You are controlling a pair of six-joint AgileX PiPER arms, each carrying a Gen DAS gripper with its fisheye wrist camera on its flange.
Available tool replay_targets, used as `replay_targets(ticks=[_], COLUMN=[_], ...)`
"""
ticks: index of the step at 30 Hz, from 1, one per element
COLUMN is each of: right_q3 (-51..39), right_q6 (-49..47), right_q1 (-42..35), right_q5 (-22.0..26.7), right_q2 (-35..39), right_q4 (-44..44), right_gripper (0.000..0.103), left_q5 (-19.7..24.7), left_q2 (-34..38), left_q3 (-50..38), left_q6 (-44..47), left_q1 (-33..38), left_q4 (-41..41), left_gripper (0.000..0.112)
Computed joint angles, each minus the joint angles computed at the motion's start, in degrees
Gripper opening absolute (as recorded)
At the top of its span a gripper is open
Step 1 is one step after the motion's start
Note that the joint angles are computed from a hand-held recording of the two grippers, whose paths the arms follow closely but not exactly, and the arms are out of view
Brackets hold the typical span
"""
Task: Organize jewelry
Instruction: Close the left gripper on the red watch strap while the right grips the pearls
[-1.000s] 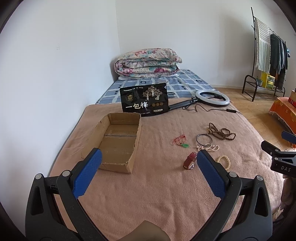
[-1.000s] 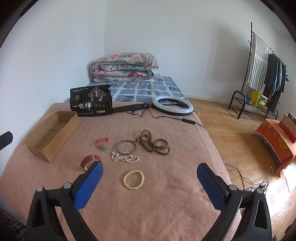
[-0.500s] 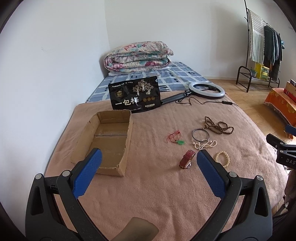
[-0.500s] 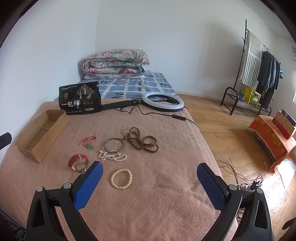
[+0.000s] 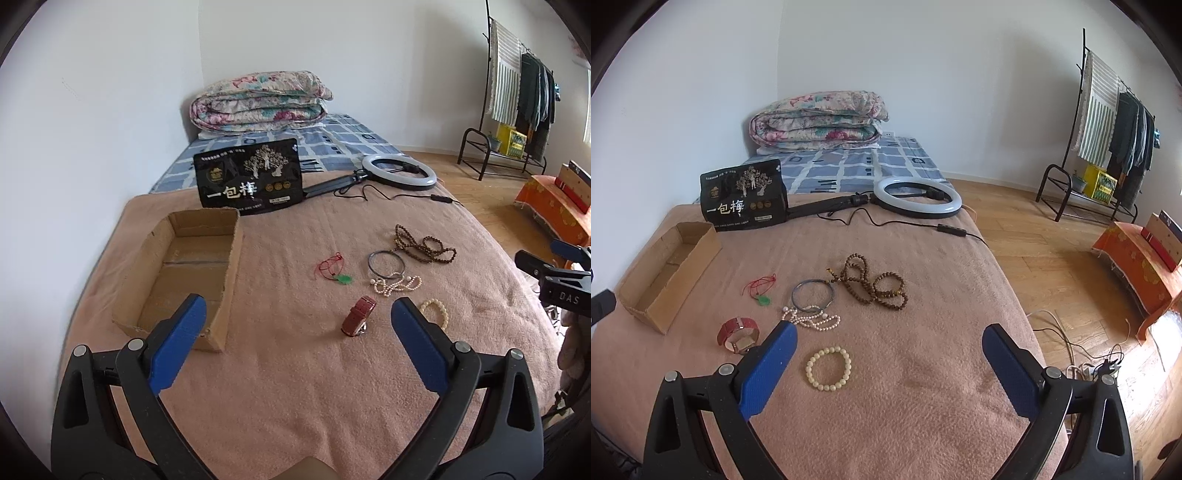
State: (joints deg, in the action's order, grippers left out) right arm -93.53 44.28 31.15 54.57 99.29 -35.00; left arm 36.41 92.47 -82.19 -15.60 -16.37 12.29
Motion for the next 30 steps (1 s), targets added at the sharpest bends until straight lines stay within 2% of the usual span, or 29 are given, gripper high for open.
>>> replay_targets(ticks=[5, 10, 16, 19, 20, 23, 30], right_q3=[-1.81, -5.89, -8.81, -10.71, -11.72, -14.95, -21.59], right_q6=[-2.21, -8.08, -13.73, -18.76, -20.53, -26.23, -34.37], right_q1=[-0.98, -1.89, -3.01, -4.88, -5.53, -7.04, -7.57], right_q5=[-0.72, -0.9, -3.25, -3.52, -2.94, -0.57, 2.84], right_q2=[2.15, 5.79, 8.81, 11.13, 12.17, 15.19, 21.36], right_q4=[1.45, 5.54, 9.08, 14.4, 16.42, 22.45, 28.79], right_gripper=[0.099, 0.099, 0.099, 0.093, 0.087, 0.078, 0.076], left_q5=[2.17, 4.96, 7.68, 9.22, 9.66, 10.88, 13.77], left_q2=[3.09, 6.2, 9.95, 11.95, 12.58, 14.75, 20.31], left_q3=[-2.72, -5.5, -8.63, -10.26, -10.77, -12.44, -18.04], left_q6=[9.29, 13.44, 19.72, 22.41, 23.03, 26.33, 29.3], left_q1=[1.98, 2.39, 3.13, 3.72, 3.79, 3.74, 3.5], left_q4=[-9.95, -14.49, -20.27, -23.32, -24.03, -26.41, -28.88], left_gripper=[0.091, 0.073, 0.062, 0.054, 0.054, 0.052, 0.05])
